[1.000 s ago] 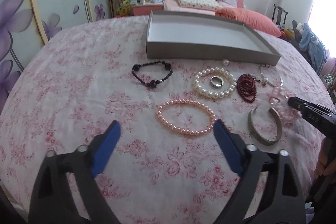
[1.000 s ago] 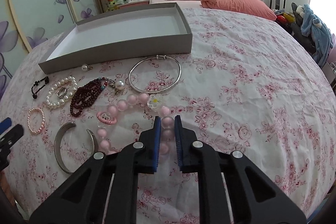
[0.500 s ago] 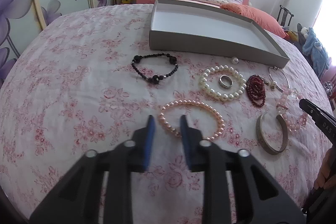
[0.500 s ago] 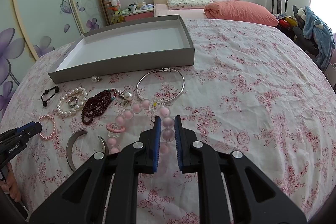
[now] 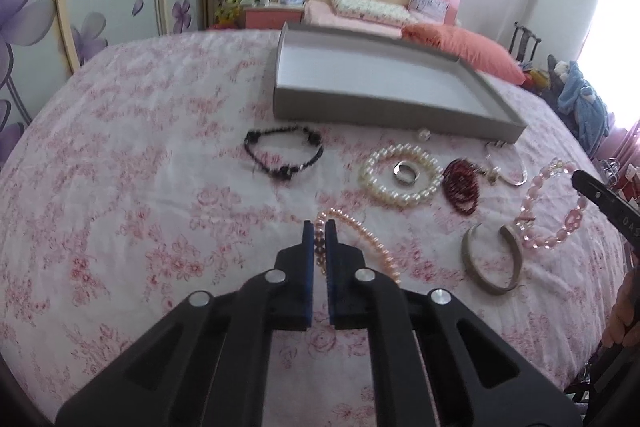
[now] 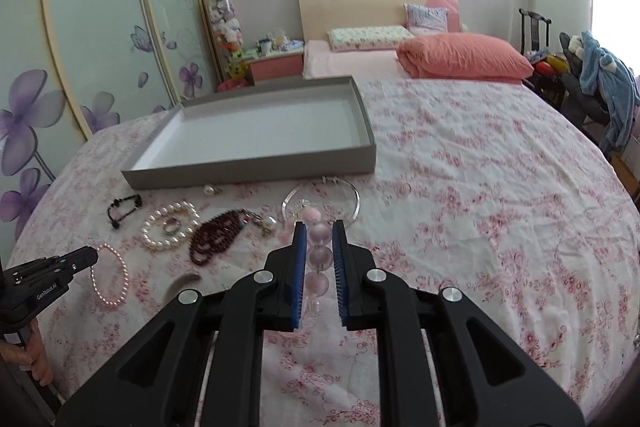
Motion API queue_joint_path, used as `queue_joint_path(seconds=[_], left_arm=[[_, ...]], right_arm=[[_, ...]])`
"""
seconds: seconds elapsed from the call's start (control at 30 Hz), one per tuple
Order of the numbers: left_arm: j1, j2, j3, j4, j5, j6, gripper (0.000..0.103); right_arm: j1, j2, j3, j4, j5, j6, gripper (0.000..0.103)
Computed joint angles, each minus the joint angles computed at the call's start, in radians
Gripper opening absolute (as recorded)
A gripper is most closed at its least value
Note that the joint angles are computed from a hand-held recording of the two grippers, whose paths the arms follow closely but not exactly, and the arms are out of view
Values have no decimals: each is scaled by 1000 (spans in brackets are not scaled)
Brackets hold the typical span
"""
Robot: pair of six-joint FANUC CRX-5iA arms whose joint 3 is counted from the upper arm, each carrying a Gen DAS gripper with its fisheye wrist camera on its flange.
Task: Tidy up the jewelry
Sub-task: 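Carry both bracelets into the gray tray and open both tools to release them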
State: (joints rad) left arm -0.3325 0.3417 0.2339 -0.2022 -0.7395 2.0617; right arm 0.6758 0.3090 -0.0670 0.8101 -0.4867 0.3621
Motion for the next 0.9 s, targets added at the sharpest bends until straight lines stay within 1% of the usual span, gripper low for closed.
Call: queue_joint_path(seconds=[0.2, 0.47, 0.6, 0.8, 0.9], left_arm=[[-25, -50, -31, -60, 77, 15, 6], [-47, -90, -46, -129, 140, 49, 6], [-50, -93, -36, -147, 152, 58, 6], [-59, -75, 7, -176, 147, 59, 6], [-59, -55, 47, -178, 145, 43, 6]], right_arm=[[-2, -23, -35, 69, 42, -51, 14], [-15, -45, -71, 181, 95, -144, 14], [-23, -51, -83, 234, 123, -181, 14], [-42, -50, -85, 337, 162, -250, 14], [-58, -42, -74, 411, 183, -299, 14]])
